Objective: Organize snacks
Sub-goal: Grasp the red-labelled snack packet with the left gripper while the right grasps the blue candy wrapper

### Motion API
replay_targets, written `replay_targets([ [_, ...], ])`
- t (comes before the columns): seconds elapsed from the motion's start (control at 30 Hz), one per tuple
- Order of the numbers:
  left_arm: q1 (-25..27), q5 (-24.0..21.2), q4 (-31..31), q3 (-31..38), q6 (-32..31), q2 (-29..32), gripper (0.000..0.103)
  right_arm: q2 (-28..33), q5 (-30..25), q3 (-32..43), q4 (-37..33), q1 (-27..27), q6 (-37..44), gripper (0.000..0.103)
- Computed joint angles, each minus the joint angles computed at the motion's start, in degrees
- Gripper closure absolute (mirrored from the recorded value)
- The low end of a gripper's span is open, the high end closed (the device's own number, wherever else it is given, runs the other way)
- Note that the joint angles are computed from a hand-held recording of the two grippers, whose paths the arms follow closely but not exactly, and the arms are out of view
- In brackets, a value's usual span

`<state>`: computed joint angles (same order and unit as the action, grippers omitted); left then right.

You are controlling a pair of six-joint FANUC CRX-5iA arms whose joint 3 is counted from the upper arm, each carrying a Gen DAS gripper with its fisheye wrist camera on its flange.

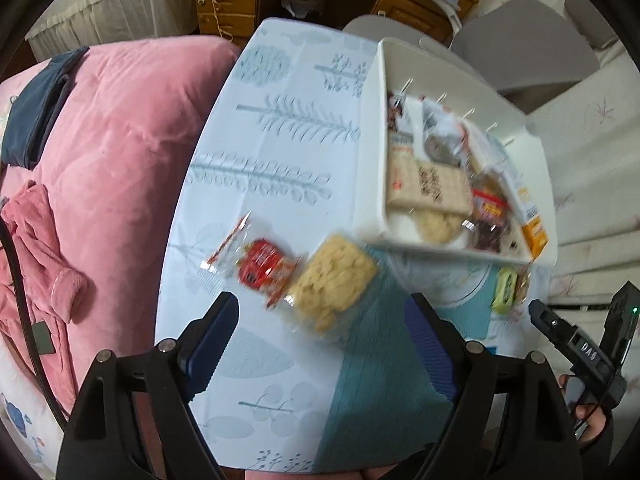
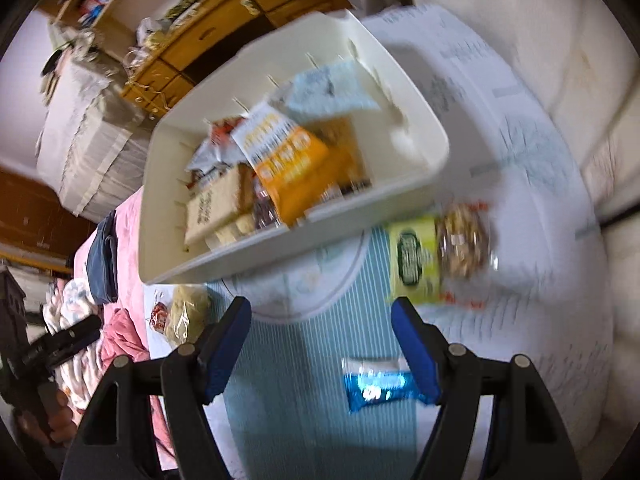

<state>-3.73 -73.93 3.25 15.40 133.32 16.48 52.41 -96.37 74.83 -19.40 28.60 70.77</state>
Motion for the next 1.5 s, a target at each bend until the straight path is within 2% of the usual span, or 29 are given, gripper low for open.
replay_targets([
  [0.27, 2.2, 3.0, 2.6, -8.2, -2.6, -2.9, 0.019, -6.5, 3.8, -13.8, 1.0, -0.2, -9.8, 0.030],
  [0.5, 3.9, 7.8, 4.7, -13.9, -7.0, -4.6, 0.019, -9.4, 5.9, -20.1, 1.5, -0.3, -20.1, 0.030],
  [0.87, 7.1, 14.1, 7.9, -19.2, -13.2, -5.0, 0.019, -14.0, 9.3, -30.2, 0.8, -0.3, -34.3, 0.030],
  [1.33, 8.5, 15.9, 10.6, -18.9, -20.7, -1.4, 0.021, -14.2, 10.7, -34.3, 5.3, 2.8, -41.9, 0.031],
  [1.5, 8.9, 15.7, 11.5, -18.7, -21.8, -0.2, 0.023, -12.7, 10.0, -33.2, 6.1, 3.4, -42.2, 0.037],
])
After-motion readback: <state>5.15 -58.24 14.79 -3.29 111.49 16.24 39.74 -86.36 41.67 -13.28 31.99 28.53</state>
